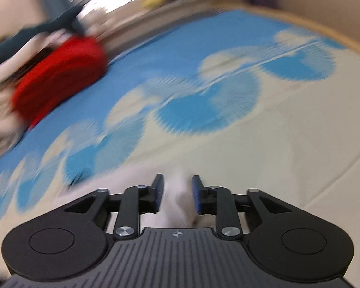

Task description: Fold small clothes

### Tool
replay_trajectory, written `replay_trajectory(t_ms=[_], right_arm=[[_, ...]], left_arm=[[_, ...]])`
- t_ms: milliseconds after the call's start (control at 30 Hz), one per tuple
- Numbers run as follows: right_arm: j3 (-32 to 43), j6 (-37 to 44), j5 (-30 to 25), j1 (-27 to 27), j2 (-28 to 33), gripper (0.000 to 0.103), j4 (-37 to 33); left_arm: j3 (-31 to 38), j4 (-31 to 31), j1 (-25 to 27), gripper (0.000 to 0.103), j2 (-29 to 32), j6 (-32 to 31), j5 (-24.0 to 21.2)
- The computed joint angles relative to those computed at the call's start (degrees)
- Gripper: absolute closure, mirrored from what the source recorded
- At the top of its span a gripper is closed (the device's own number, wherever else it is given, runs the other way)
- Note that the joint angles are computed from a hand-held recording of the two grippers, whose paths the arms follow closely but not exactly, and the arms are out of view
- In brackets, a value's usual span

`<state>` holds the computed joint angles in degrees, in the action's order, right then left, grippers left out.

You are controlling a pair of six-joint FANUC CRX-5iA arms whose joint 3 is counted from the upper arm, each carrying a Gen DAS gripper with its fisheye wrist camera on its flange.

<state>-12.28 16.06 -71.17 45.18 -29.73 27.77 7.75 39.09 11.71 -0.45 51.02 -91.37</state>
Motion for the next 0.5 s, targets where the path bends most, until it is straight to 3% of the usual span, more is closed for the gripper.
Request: replay_trajectory(t_ms=[67, 200, 267, 333, 433, 500], right_arm=[[1.94, 6.82, -1.42, -0.35, -1.18, 0.053, -7.96], [3.97, 16.27, -12.23, 2.02, 0.73, 0.055, -13.72], [4.05, 17.11, -14.82, 1.33, 0.88, 0.055, -15.26], [4.53, 16.32, -15.77, -0.5, 0.65, 0.055, -17.06], [4.04, 13.82, -17.25, 1.61, 0.03, 0.055, -13.44], [1.6, 9.38, -15.17, 5.35, -2.2, 0.051, -7.13]], left_arm=[[-0.32, -0.12, -0.79, 0.053, -0.21, 0.42, 0.17], [1.69, -7.51, -4.36, 0.048, 0.77, 3.19, -0.84], [2.41, -10.33, -5.46, 0.043, 1.16, 4.24, -1.36], [2.33, -9.24, -4.98, 0.04, 1.23, 4.66, -1.07], [1.57, -6.19, -3.45, 0.026, 1.38, 8.95, 1.25], [0.83, -4.59, -2.9, 0.018, 1.69, 12.8, 3.68]])
